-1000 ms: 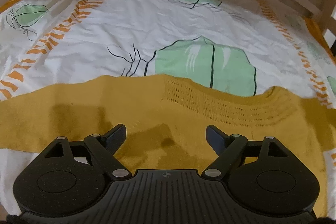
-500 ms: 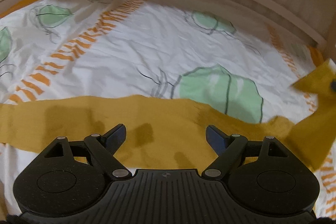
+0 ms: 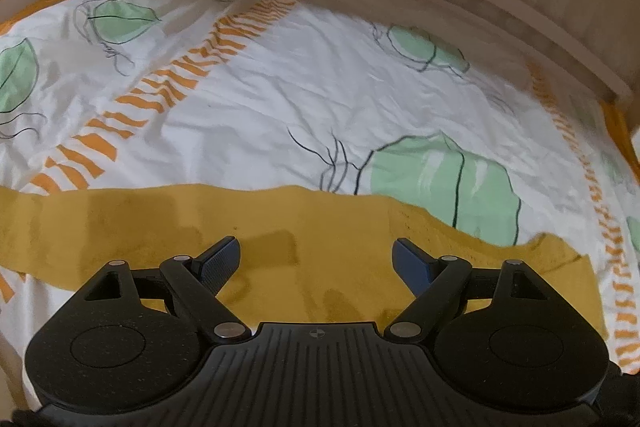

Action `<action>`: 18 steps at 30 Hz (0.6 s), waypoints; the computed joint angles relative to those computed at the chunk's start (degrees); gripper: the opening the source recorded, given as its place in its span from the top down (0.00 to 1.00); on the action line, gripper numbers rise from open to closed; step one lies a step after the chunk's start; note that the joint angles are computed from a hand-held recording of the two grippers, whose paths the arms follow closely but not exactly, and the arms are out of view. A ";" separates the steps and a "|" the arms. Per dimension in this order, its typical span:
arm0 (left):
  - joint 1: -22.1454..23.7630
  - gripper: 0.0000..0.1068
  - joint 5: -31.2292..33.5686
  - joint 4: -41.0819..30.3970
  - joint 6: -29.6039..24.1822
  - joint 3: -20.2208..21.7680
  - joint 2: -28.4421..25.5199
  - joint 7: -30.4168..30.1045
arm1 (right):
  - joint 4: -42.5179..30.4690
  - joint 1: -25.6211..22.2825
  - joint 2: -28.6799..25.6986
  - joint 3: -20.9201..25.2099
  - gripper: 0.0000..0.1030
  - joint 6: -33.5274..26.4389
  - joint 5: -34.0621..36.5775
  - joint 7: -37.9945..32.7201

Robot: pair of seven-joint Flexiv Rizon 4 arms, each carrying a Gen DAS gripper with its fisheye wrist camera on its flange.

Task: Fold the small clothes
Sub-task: 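Lay the sleeve on the sweater body and open the right gripper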

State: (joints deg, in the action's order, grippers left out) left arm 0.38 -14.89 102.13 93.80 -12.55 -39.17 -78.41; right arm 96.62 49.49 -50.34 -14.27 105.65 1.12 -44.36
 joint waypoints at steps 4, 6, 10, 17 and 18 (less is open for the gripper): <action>-0.50 0.22 0.67 -0.85 -2.06 -0.37 -0.84 1.58 | 4.81 2.58 1.43 -2.63 0.36 3.40 3.10 -1.45; 0.19 0.22 0.55 -1.16 -3.87 -1.94 -1.49 3.03 | 7.67 5.57 2.20 -6.22 0.36 4.15 5.88 -2.72; -1.11 0.25 0.61 -1.87 -7.64 -1.53 -2.76 5.96 | 12.65 10.21 3.08 -11.68 0.33 4.71 11.14 -4.21; -2.30 0.43 -1.08 -1.94 -11.42 -0.23 -5.07 8.26 | 19.82 12.66 4.91 -14.93 0.32 5.76 17.13 -5.10; -1.84 0.43 -1.57 -1.56 -10.77 -0.83 -5.25 8.49 | 20.39 12.45 5.05 -14.95 0.32 5.89 17.65 -4.98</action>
